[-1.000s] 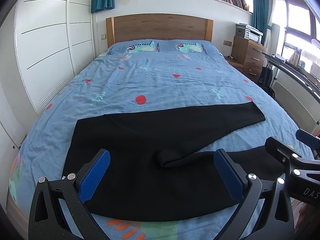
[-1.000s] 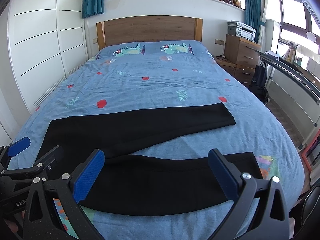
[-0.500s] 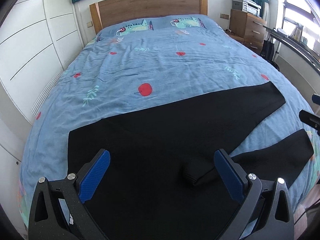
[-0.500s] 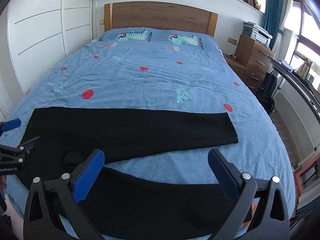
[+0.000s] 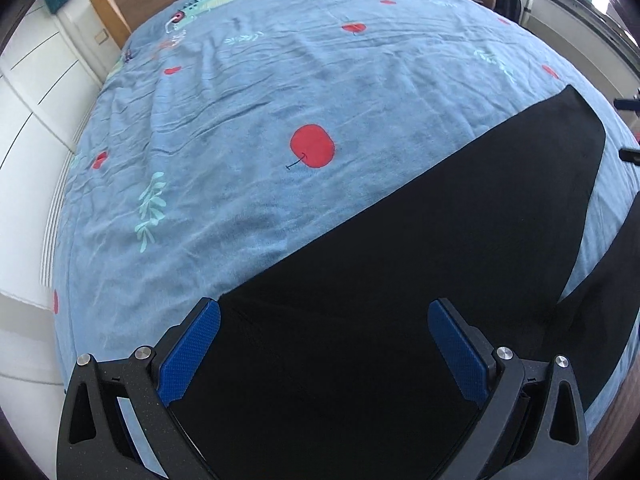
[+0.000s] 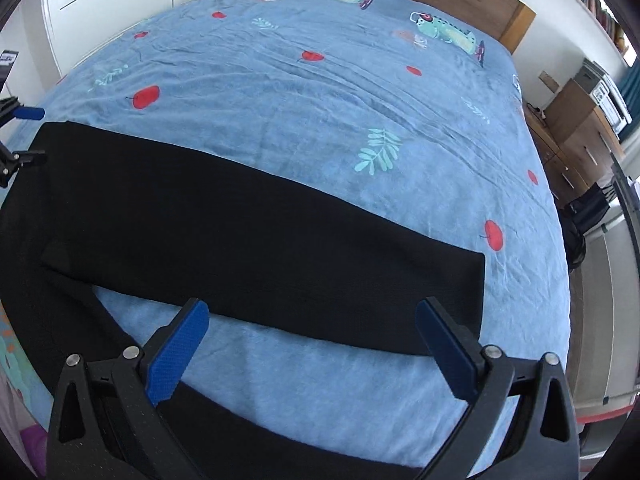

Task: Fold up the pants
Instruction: 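Lower both grippers onto the black pants and close them on the fabric edge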

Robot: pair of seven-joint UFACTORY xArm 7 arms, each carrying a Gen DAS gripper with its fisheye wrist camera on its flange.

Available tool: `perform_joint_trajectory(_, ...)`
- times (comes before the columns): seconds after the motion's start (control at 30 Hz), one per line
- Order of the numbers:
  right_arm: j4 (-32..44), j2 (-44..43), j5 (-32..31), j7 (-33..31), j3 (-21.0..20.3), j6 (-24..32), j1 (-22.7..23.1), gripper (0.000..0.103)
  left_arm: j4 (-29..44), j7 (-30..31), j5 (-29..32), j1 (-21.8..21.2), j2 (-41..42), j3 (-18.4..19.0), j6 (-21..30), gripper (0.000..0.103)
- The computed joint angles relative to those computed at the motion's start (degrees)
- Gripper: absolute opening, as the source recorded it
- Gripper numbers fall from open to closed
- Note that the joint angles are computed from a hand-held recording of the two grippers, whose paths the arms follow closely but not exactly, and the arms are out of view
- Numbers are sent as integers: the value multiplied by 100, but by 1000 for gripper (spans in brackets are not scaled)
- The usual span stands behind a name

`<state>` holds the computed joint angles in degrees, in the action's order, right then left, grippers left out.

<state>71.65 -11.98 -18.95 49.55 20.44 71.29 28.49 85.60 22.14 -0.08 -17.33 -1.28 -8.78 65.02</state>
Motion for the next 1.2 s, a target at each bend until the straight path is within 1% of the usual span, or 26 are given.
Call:
perform_joint_trajectory(0.07, -98, 1, 148, -420, -194, -145, -64, 103, 393, 335, 130, 3, 340, 8, 242, 102)
perform_joint_trajectory(0.17, -165, 99, 641, -1358, -493, -461, -161, 103, 1017, 900, 77, 6, 820, 16, 815, 102)
perform_joint_trajectory(0.23, -34, 311, 875, -2038, -595, -436, -216, 103, 1594, 1264, -13, 19, 1244, 22, 1410, 102)
perform_joint_trajectory(0.3, 169, 577, 1065, -2598, -671, -297, -278, 103, 1934, 1505, -3, 4, 1522, 38, 1700, 102)
perform_joint_trajectory(0.37, 355, 802, 1184, -2887, -722, -201, -338, 103, 2239, 1697, 15, -13, 1785, 57, 1982, 102)
perform_joint_trajectory(0.5, 405, 993, 1416, -3205, -841, -347, -468, 103, 2758, 1984, 129, -66, 2264, 116, 2497, 102)
perform_joint_trajectory(0.57, 424, 1071, 1536, -3339, -902, -327, -541, 103, 3023, 2067, 146, -77, 2507, 150, 2757, 102)
perform_joint_trajectory(0.67, 384, 1147, 1660, -3518, -970, -334, -638, 103, 3190, 2134, 132, -81, 2747, 186, 2906, 102)
perform_joint_trajectory(0.77, 211, 1135, 1523, -3644, -981, -570, -686, 103, 3182, 2222, 75, -4, 2884, 221, 2843, 102)
perform_joint_trajectory(0.87, 204, 1217, 1497, -3833, -983, -635, -707, 103, 3096, 2375, -15, 94, 2914, 221, 2664, 102)
perform_joint_trajectory(0.93, 256, 1276, 1491, -3962, -991, -617, -718, 103, 3152, 2472, -108, 185, 2988, 224, 2664, 102)
perform_joint_trajectory(1.0, 372, 1412, 1555, -4044, -1014, -587, -742, 103, 3193, 2503, -127, 208, 3056, 234, 2685, 102)
perform_joint_trajectory(1.03, 455, 1517, 1597, -4078, -1024, -547, -751, 103, 3085, 2488, -126, 208, 3011, 241, 2642, 102)
perform_joint_trajectory(1.07, 587, 1671, 1629, -4131, -1041, -490, -765, 103, 3067, 2392, -91, 126, 3044, 230, 2596, 102)
perform_joint_trajectory(1.17, 764, 1939, 1888, -4223, -1099, -370, -828, 103, 3572, 2447, -30, 108, 3414, 251, 2815, 102)
perform_joint_trajectory(1.2, 764, 1984, 2014, -4166, -1124, -375, -861, 103, 3547, 2461, -51, 110, 3374, 243, 2864, 102)
